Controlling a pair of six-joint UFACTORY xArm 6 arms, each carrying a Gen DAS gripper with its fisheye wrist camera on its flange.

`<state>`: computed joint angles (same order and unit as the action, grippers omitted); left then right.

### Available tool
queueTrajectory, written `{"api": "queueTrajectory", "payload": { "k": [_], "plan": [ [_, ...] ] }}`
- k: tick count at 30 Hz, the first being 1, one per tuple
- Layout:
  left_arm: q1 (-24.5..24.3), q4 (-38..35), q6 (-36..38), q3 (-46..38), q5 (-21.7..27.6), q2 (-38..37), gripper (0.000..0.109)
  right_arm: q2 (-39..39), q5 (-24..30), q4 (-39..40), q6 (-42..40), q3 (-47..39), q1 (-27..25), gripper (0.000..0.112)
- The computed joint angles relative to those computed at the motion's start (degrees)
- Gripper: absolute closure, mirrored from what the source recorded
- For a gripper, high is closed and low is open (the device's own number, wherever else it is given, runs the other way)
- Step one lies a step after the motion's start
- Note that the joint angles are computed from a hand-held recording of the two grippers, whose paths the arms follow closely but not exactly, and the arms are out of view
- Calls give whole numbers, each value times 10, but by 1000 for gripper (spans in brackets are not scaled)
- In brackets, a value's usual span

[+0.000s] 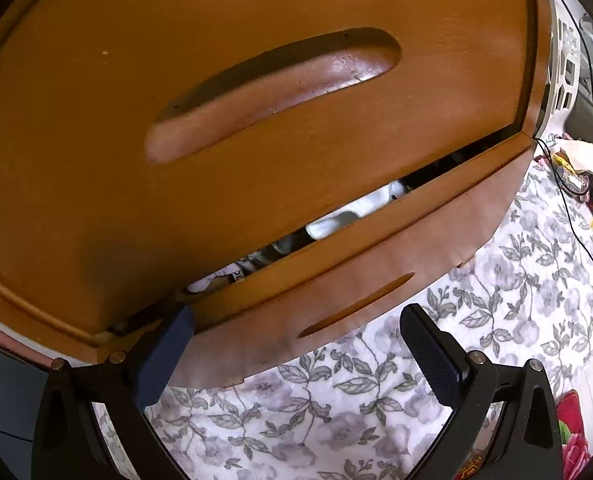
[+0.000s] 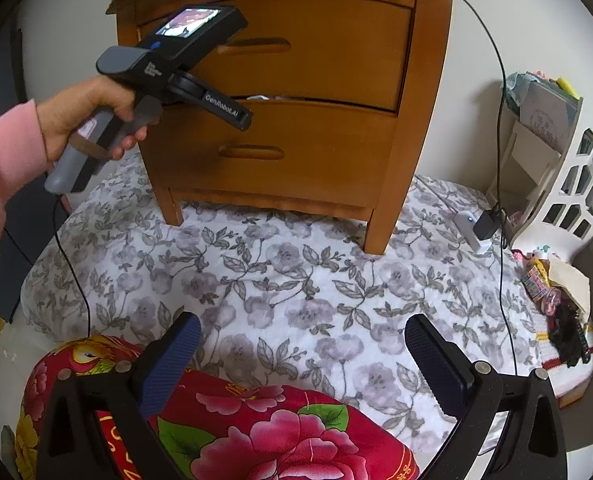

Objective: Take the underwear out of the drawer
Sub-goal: 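Move the left tool to the lower drawer's handle and hook its fingers in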

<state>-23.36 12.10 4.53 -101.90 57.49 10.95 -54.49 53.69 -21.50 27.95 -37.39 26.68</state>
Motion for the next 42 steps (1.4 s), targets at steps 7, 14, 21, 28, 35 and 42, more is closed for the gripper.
{"api": "queueTrajectory", "payload": {
  "k": [7, 14, 21, 28, 35, 42],
  "plan": [
    [4, -21, 20, -50, 27, 31, 6, 6, -12, 14, -11, 4, -12, 9],
    [-6, -2, 24, -120, 87, 74, 6, 7, -22, 21, -10, 10, -16, 9],
    [-15, 4, 70, -209, 173, 120, 6, 6, -25, 35, -17, 12, -20, 9],
    [-25, -13, 117, -262, 217, 143, 6, 5, -22, 40, -18, 12, -23, 9],
    [-31, 1, 80, -314, 240, 175, 6, 3, -19, 43, -23, 12, -26, 9],
    [-42, 18, 111, -280, 232, 157, 6, 4, -18, 41, -17, 11, -26, 9]
  ]
}}
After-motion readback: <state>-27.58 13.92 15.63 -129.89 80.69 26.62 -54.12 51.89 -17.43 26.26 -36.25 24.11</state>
